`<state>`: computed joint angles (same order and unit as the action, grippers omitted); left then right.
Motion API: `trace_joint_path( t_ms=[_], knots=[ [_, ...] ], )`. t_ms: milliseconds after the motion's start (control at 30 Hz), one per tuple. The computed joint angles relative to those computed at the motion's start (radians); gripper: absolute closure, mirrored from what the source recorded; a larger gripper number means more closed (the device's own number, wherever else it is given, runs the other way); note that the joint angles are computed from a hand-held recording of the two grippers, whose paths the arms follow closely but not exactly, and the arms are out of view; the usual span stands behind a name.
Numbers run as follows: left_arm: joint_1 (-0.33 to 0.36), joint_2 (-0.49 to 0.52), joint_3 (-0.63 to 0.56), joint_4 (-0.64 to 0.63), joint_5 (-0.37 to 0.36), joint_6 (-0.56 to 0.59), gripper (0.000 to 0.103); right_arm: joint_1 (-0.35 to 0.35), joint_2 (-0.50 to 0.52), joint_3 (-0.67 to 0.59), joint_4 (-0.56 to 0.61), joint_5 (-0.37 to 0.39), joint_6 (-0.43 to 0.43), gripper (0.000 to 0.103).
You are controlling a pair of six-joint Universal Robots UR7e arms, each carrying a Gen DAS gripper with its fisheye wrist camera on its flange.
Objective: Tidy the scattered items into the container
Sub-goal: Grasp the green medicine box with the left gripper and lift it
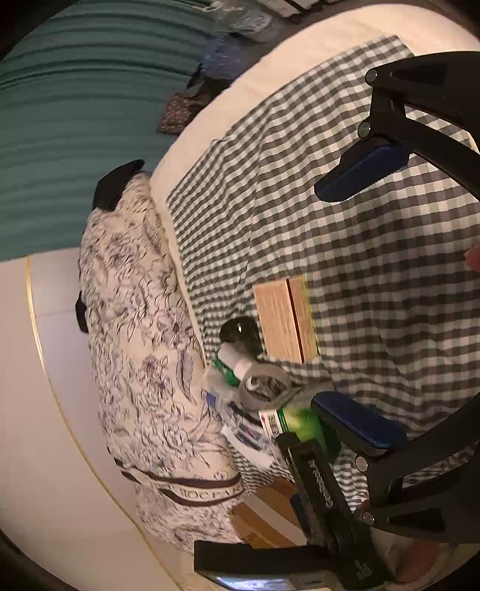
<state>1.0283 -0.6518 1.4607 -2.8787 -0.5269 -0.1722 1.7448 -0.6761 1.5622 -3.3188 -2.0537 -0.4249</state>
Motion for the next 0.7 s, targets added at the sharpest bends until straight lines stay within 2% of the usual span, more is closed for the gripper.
trace_joint_path(
  t_ms=[200, 400, 533, 700],
  knots=[
    [0.025, 0.077, -0.087, 0.065, 0.075, -0.016, 0.0, -0.03, 0.005, -0.009, 0.016, 0.003, 0.007, 0.0],
    [0.064, 0.092, -0.121, 0.108, 0.05, -0.028, 0.0, -0.035, 0.039, -0.056, 0.05, -0.013, -0.008, 0.0],
    [0.073, 0.072, -0.086, 0.025, 0.028, 0.021, 0.003, -0.034, 0.08, -0.11, 0.096, 0.012, -0.038, 0.0],
    [0.064, 0.038, -0.026, -0.086, 0.077, 0.081, 0.003, -0.031, 0.166, -0.217, 0.172, 0.043, -0.074, 0.0]
  ],
)
